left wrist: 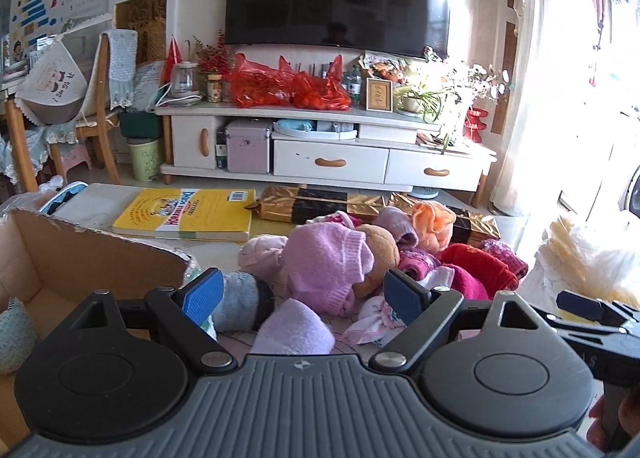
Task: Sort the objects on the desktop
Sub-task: 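Move both open tools back to the sock pile, then grasp the white floral sock bundle with the left tool while the right tool grasps a magenta patterned sock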
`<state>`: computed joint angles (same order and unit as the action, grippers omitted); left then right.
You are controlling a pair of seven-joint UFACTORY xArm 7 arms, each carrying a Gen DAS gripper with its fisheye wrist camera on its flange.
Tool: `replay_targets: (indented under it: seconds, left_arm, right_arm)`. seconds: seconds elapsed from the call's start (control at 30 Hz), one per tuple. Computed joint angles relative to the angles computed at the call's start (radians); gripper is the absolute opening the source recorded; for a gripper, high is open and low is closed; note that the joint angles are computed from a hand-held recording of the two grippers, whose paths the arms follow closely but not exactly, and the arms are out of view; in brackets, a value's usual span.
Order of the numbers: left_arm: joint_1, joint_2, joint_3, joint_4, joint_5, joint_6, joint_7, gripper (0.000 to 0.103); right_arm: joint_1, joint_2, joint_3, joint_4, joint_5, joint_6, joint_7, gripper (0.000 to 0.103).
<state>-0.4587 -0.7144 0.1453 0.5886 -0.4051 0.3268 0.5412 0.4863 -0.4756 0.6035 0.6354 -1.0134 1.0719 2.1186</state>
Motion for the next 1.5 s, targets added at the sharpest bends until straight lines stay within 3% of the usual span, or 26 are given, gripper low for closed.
replay_targets:
  seconds: [0.27, 0.57, 0.97, 1.2, 1.27, 1.33, 1.5]
  left_arm:
    - [-0.077, 0.05, -0.033, -0.046, -0.016, -0.04, 0.015, 0.103]
    - [-0.148, 0.188, -0.04, -0.047, -0.053, -0.133, 0.005, 0.103]
    - [-0.276, 0.395, -0.005, 0.0, -0.128, -0.274, 0.074, 0.103]
    - [-0.33, 0.498, 0.021, 0.044, -0.195, -0.327, 0.131, 0.103]
    - [-0.375, 0.517, 0.057, 0.061, -0.267, -0.336, 0.192, 0.103]
    - [-0.408, 0.533, 0.081, 0.08, -0.345, -0.343, 0.253, 0.103]
    - [-0.409, 0.558, 0.063, 0.096, -0.458, -0.36, 0.353, 0.101]
  right_arm:
    - [-0.029, -0.11, -0.056, -0.118, 0.045, -0.054, 0.004, 0.083]
    - [-0.153, -0.246, -0.1, -0.249, 0.05, -0.179, -0.012, 0.083]
    - [-0.453, -0.237, -0.186, -0.34, -0.089, -0.579, 0.026, 0.081]
    - [-0.605, -0.193, -0.148, -0.338, -0.17, -0.775, 0.067, 0.079]
    - [-0.623, -0.195, -0.129, -0.337, -0.173, -0.785, 0.065, 0.067]
    - [-0.693, -0.218, -0.103, -0.348, -0.251, -0.883, 0.149, 0.051]
    - [-0.713, -0.259, -0.061, -0.366, -0.191, -0.89, 0.113, 0.047]
